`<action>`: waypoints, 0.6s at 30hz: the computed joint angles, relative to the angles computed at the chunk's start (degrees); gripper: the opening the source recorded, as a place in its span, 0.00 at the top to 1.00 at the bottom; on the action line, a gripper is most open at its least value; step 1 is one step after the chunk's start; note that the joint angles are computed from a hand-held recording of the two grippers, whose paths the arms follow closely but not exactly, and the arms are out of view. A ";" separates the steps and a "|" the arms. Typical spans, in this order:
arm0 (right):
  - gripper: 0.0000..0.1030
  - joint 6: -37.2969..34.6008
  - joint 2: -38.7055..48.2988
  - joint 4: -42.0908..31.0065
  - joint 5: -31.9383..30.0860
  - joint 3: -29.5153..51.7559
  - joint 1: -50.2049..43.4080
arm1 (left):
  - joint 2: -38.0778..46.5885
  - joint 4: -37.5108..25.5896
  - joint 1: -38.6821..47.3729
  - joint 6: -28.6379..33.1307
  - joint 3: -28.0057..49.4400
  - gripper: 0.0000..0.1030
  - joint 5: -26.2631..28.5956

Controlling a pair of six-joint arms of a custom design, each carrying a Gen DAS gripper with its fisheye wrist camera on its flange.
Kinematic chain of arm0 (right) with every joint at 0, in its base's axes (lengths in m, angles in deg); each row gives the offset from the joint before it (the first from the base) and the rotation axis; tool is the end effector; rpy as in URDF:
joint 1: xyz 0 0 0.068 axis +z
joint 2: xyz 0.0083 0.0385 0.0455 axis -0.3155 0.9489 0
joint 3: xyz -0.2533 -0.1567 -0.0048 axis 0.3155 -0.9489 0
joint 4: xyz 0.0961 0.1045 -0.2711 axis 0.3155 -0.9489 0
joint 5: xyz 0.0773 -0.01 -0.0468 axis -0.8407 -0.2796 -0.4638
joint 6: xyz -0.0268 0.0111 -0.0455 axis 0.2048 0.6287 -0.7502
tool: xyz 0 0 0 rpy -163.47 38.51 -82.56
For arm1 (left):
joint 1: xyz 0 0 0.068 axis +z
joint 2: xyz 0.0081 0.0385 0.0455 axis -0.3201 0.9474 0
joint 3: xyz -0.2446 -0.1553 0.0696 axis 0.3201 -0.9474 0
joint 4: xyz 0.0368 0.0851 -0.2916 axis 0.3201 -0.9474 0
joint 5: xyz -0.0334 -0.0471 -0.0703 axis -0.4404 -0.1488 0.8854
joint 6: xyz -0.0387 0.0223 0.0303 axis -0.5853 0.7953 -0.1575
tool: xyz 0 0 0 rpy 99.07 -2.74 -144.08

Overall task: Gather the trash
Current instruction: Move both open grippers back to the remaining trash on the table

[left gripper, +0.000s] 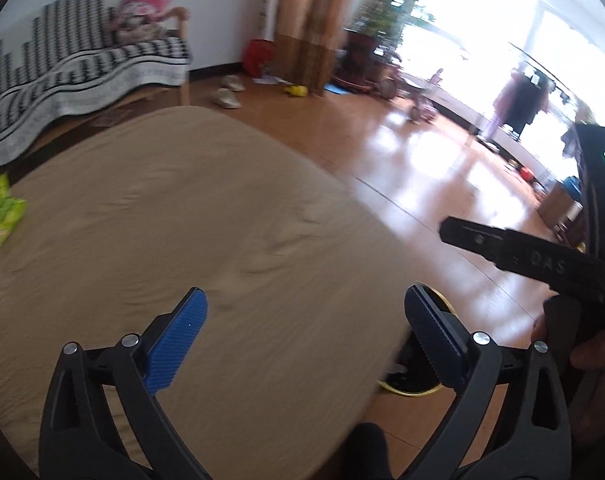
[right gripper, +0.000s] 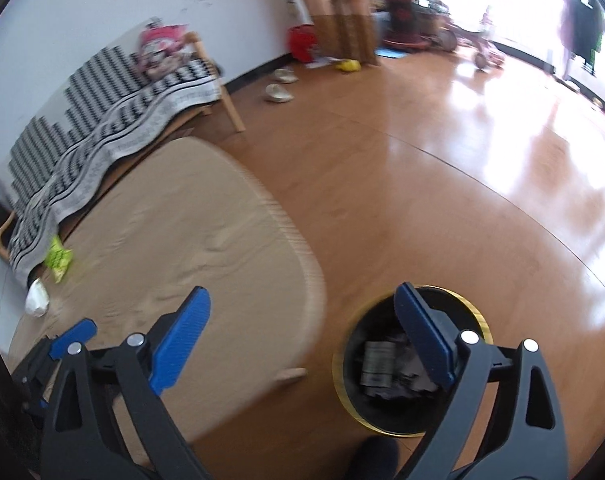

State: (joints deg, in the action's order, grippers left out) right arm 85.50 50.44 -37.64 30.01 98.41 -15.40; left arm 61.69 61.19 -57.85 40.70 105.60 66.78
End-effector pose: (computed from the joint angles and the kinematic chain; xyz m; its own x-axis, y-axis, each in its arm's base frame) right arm 0.1833 0.0111 0.1581 -0.7642 0.3083 -0.5665 0.2037 0.9488 0.2415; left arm 0.2100 -0.1685 0.1468 -0.7410 0.1585 -0.6526 0.3655 0.9104 -0.1940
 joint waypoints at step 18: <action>0.12 14.41 44.57 12.23 14.24 28.29 39.67 | 9.41 0.18 68.41 17.00 7.51 0.07 14.29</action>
